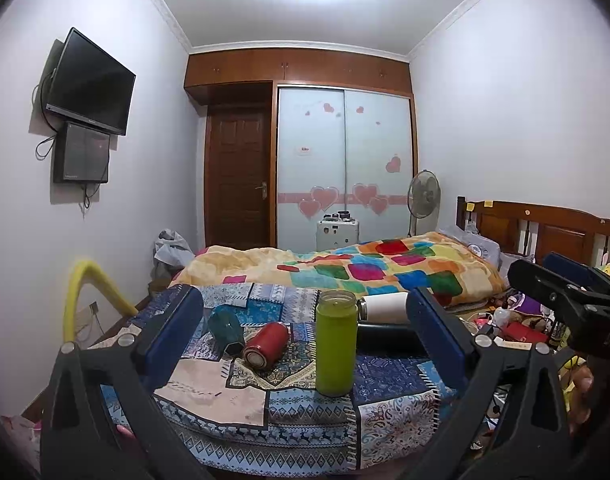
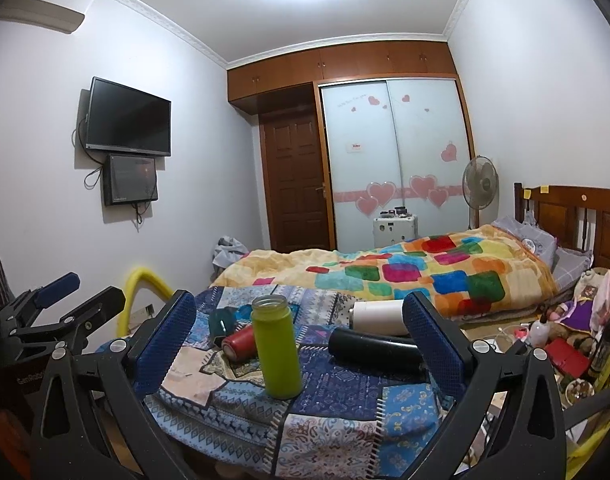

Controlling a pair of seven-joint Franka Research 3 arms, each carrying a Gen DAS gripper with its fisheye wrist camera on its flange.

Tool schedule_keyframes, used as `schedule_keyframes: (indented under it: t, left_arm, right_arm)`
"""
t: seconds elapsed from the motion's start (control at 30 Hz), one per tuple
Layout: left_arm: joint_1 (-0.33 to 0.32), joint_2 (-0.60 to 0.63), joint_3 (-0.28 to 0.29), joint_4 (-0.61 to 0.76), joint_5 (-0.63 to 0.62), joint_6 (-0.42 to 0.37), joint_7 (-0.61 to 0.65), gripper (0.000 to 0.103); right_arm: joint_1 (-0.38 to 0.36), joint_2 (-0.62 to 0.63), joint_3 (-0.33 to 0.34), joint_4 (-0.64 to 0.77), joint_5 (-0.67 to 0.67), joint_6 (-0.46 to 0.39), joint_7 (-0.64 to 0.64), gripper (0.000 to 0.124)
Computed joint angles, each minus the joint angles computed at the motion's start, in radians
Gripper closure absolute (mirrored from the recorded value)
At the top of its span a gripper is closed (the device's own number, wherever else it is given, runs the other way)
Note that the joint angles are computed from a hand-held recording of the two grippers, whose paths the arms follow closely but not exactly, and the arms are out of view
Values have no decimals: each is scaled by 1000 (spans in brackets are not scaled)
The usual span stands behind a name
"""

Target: Flip cup upright

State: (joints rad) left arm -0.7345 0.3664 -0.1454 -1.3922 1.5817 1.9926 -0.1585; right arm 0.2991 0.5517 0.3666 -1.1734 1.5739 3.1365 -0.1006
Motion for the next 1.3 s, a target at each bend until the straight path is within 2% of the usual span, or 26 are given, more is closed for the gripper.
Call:
schedule_keyframes:
  t: [0.77, 0.9, 1.3]
  left_arm:
    - [11, -8, -1, -8, 6, 18, -2, 0]
    - [11, -10, -3, -11, 8, 19, -4, 0]
    - [19, -17, -7, -14, 13, 33, -8, 0]
  right_arm:
    - [9, -11, -5, -1, 0, 5, -18, 21]
    - [8, -15, -4, -2, 29, 7, -53, 21]
    - [19, -23, -26, -14, -2, -4, -18, 21]
